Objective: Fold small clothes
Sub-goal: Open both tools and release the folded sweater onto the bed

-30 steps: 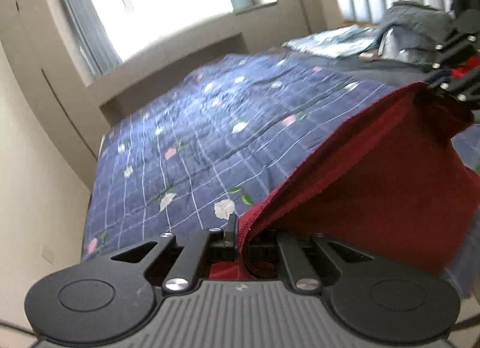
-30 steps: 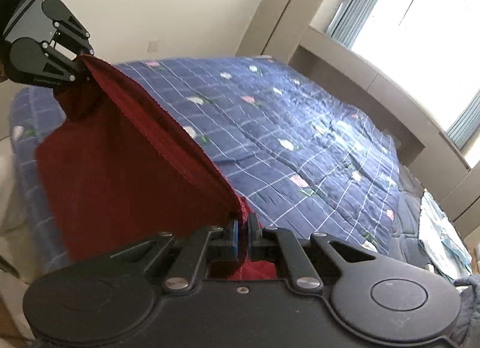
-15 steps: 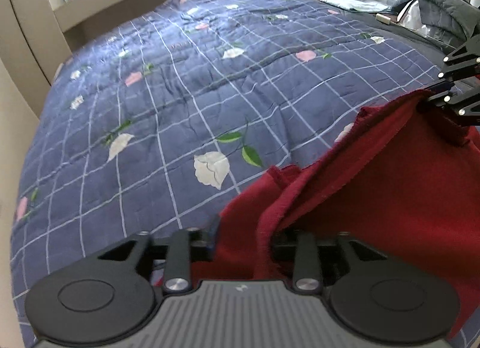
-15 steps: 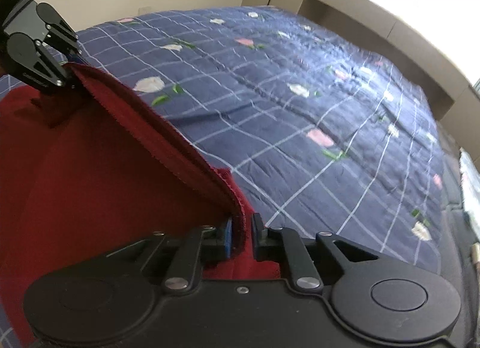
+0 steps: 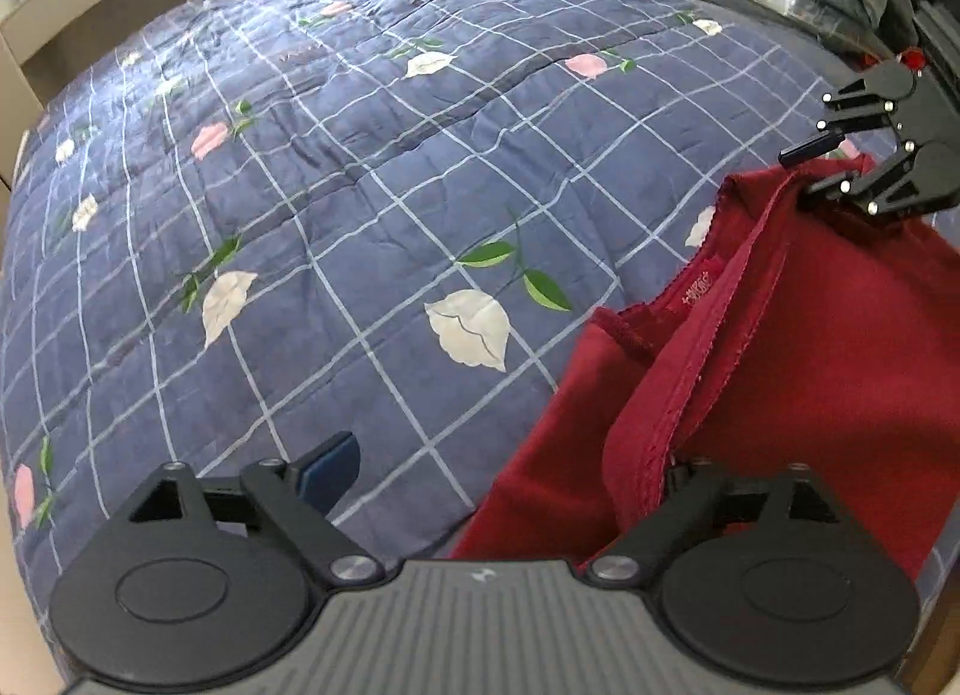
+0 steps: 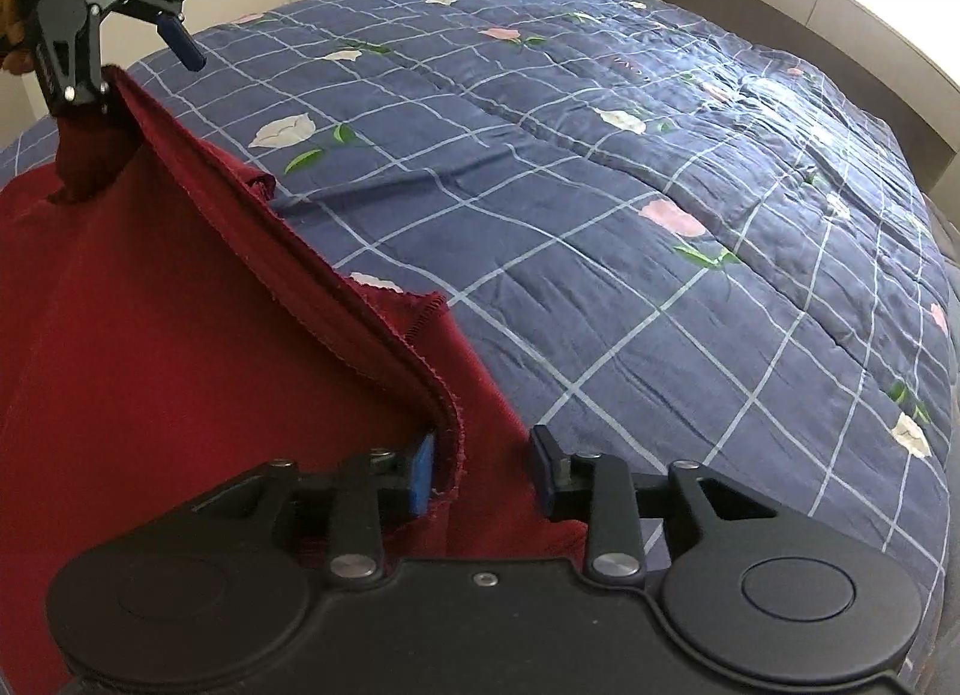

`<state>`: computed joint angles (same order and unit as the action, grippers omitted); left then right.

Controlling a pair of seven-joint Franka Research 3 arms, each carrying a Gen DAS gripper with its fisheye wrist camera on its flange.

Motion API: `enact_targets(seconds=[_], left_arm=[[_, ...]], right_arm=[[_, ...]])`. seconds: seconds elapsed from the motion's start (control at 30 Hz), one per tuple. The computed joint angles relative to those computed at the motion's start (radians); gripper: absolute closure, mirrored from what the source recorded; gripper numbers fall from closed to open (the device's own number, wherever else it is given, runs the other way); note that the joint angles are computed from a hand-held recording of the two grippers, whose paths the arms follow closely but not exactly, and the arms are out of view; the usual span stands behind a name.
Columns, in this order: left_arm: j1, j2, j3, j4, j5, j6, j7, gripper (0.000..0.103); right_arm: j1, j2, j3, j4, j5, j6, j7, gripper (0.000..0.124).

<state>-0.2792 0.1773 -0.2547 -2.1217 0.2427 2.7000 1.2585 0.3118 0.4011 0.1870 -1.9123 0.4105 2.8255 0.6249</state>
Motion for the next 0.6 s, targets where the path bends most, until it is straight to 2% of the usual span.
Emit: enact_targets(seconds=[0.1, 0.17, 0.23, 0.3, 0.37, 0.43, 0.5, 0.6], left_arm=[[0.015, -0.002, -0.007, -0.011, -0.038, 0.007, 0.034, 0.006], [0.028, -0.010, -0.014, -0.030, -0.081, 0.028, 0.058, 0.005], [0.052, -0.024, -0.031, -0.057, -0.173, 0.059, 0.112, 0.005], [0.085, -0.047, -0.057, -0.090, -0.315, 0.089, 0.201, 0.005], [0.096, -0.069, -0.060, -0.121, -0.418, 0.117, 0.248, 0.004], [0.092, -0.094, -0.043, -0.154, -0.461, 0.148, 0.225, 0.003], [0.080, -0.110, -0.020, -0.182, -0.452, 0.180, 0.147, 0.003], [0.057, -0.121, 0.026, -0.220, -0.294, 0.235, -0.086, 0.003]], right_arm=[[0.011, 0.009, -0.017, 0.016, -0.017, -0.002, 0.029, 0.074], [0.006, 0.012, -0.012, 0.022, -0.013, -0.006, 0.032, 0.074], [0.006, 0.012, -0.011, 0.018, -0.018, 0.003, 0.028, 0.073], [0.004, 0.012, -0.010, 0.020, -0.015, 0.002, 0.034, 0.069], [-0.004, 0.020, -0.013, 0.044, 0.007, -0.030, 0.071, 0.064], [-0.020, 0.033, -0.015, 0.080, 0.045, -0.078, 0.127, 0.056], [-0.049, 0.038, 0.004, 0.095, 0.109, -0.090, 0.144, 0.047], [-0.079, 0.032, 0.028, 0.100, 0.194, -0.101, 0.145, 0.030]])
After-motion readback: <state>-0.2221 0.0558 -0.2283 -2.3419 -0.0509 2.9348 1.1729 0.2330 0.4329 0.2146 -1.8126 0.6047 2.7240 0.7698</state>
